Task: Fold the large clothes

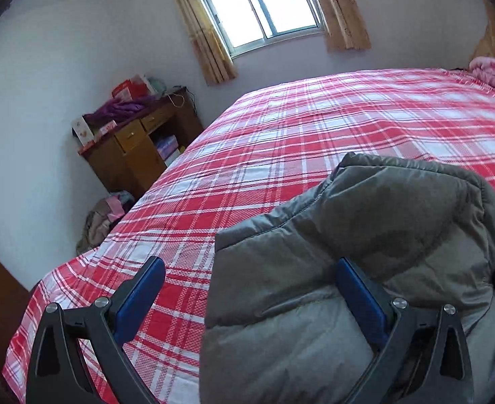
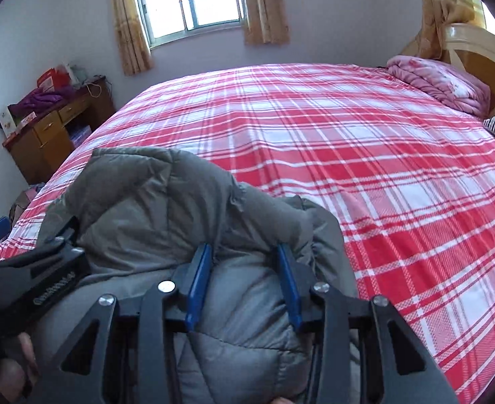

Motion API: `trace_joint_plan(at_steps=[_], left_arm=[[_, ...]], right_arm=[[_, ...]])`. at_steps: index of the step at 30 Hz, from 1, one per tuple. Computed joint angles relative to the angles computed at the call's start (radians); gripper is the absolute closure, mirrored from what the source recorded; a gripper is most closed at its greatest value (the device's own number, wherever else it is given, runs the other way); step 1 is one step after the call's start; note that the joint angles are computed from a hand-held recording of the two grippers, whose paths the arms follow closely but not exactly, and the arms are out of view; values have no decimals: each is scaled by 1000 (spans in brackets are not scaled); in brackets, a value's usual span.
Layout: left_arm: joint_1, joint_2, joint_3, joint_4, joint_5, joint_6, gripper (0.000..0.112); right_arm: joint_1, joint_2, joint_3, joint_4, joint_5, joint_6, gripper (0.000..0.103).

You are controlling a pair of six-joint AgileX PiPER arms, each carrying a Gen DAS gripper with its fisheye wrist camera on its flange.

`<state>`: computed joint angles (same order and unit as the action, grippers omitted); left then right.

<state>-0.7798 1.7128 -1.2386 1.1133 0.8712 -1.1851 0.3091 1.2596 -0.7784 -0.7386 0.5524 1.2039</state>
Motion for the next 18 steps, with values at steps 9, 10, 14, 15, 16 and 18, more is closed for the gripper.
trace_joint_plan(at_steps=[9, 10, 14, 15, 16, 18], left_arm=[[43, 30, 11, -27, -77, -37, 10], [45, 32, 12, -27, -82, -40, 10], [55, 37, 18, -43, -100, -34, 10], [57, 38, 18, -48, -104, -32, 10], [63, 41, 16, -61, -111, -22, 10], [68, 46, 14, -72, -120, -17, 10]], right_arm=[[-21, 21, 61, -76, -84, 90, 60], [-22, 23, 62, -77, -86, 91, 60], [-19, 36, 71, -116, -95, 132, 60], [-19, 40, 73, -121, -97, 139, 60], [-20, 43, 73, -122, -99, 141, 60], [-23, 51, 70, -112, -102, 132, 60]])
